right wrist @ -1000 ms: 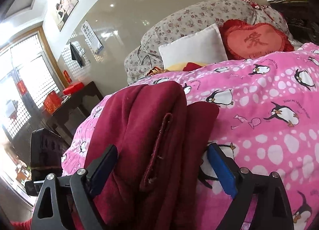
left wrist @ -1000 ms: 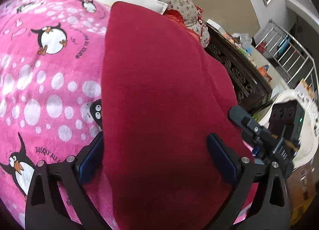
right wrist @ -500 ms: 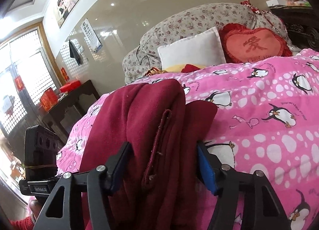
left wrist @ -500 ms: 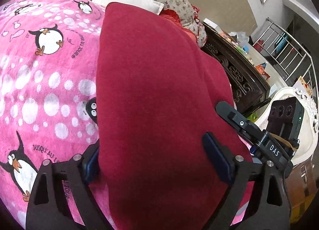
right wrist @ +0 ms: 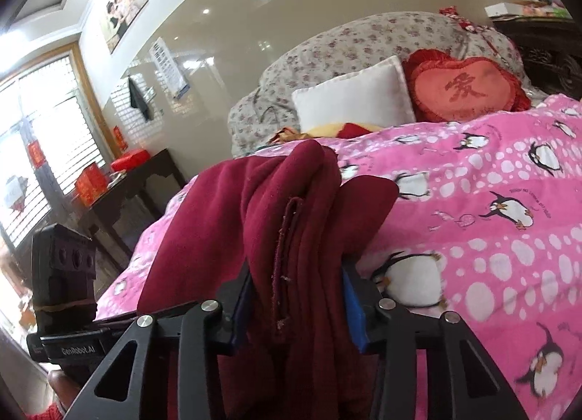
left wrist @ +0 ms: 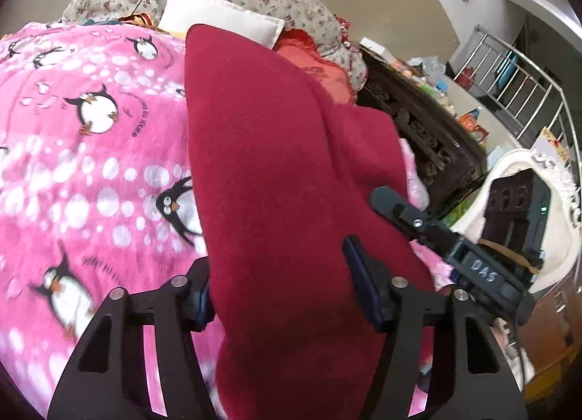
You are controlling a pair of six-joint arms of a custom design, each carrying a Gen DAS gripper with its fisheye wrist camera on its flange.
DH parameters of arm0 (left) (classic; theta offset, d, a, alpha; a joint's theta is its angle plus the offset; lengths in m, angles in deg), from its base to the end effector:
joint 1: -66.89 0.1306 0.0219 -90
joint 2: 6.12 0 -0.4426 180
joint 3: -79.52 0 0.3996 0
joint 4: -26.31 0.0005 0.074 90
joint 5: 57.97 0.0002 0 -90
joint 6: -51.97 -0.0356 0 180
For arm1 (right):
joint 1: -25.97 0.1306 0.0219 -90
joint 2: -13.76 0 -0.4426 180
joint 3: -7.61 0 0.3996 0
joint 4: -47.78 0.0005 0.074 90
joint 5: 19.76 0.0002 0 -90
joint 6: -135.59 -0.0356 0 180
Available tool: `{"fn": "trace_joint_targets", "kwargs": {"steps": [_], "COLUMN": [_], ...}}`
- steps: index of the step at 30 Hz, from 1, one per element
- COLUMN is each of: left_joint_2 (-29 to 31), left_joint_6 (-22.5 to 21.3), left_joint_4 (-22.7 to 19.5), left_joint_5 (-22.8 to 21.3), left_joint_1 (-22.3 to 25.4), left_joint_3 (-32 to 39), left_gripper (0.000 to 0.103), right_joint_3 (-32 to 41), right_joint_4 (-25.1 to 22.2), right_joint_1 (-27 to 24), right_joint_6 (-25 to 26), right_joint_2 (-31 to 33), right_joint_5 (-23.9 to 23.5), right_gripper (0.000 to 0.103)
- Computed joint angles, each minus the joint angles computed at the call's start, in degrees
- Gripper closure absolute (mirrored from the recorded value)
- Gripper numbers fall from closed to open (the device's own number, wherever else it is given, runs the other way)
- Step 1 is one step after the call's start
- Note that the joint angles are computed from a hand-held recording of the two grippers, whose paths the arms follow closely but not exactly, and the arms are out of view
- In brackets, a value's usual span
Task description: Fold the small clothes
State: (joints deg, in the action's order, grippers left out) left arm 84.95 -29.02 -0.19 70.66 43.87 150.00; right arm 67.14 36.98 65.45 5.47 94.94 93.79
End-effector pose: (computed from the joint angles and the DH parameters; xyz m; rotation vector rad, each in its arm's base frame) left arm 0.4268 -0.2060 0.3579 0.6196 2.3372 -1.0666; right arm 0.3299 0.2527 0.3632 0.2517 2.0953 0.4013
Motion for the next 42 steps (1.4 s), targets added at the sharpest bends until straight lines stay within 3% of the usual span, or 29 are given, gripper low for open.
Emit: {"fn": "trace_joint_targets", "kwargs": {"steps": [4,7,10,13,15,17,18,21,23,26,30,34,37,39,41,42], "left_joint_2": [-5.4,-9.4,-8.9,-7.2,-9.0,-11.7,-12.8,-14.0,-12.7,-11.6,-11.4,-12.9,-14.6,-15.4,-16.1,-16.5], "left_joint_6": [-6.3,-10.0,-10.1,-7.6,-7.7,-6.9,-6.4,-6.2,-6.3,-6.5,-7.5,-6.9,-6.4,-6.2,-5.8,-5.7], "left_joint_4": [-8.6,-11.9,-14.2,-15.4,-14.8,-12.4,-11.1,-9.4,-9.9,-7.4,-5.4,-7.2,-7.4,-6.3,-5.7,-6.0], "left_joint_5": [-1.6,-4.3,-4.8,-5.3,-5.5,-7.8,-8.8,-10.6,-12.5,-20.7,-24.1,-23.0,-23.1,-25.4,-26.2,-26.4], "left_joint_1": [1.7,4.0,6.5,8.4,9.8,10.4,10.5,9.5,7.5,4.2,3.0,3.8,3.6,2.4,1.7,1.4], "left_joint_3": [-0.8,-3.2,-4.7,-5.7,-6.3,-7.1,-7.5,-7.8,-7.4,-8.5,-9.8,-10.0,-11.0,-12.1,-13.0,-13.3], "left_gripper": [0.042,0.042,0.042,0.042,0.042,0.042,0.042,0.04,0.04,0.04,0.034,0.034,0.034,0.034,0.034,0.034], "right_joint_3": [3.9,4.1,3.7,5.2,6.5,9.4,10.2,12.5,15.4,19.5,15.5,14.9,13.6,13.4,13.7,12.6], "right_joint_4": [-7.2,-7.0,-6.4,-12.5,-15.0,-18.4,-17.4,-14.4,-16.0,-24.9,-21.3,-25.8,-25.9,-27.5,-33.5,-33.1], "right_joint_1": [4.4,7.4,8.1,7.3,8.9,11.4,11.7,10.6,8.9,6.8,5.8,10.5,15.4,16.9,18.4,18.4], "right_joint_6": [-0.6,-2.5,-6.7,-12.1,-11.8,-8.2,-5.8,0.3,3.8,4.8,2.6,1.9,1.6,1.5,0.4,-0.8], "right_joint_2": [0.2,1.5,4.4,5.5,4.1,3.7,3.6,5.3,9.1,15.1,12.2,7.8,5.6,6.4,9.3,9.4], "right_joint_5": [0.1,-2.1,-3.4,-5.2,0.2,8.4,8.7,3.1,-0.6,0.0,-2.6,1.9,2.8,2.1,8.0,8.5], "right_gripper": [0.061,0.061,0.052,0.046,0.046,0.046,0.046,0.047,0.052,0.069,0.072,0.071,0.071,0.071,0.07,0.069]}}
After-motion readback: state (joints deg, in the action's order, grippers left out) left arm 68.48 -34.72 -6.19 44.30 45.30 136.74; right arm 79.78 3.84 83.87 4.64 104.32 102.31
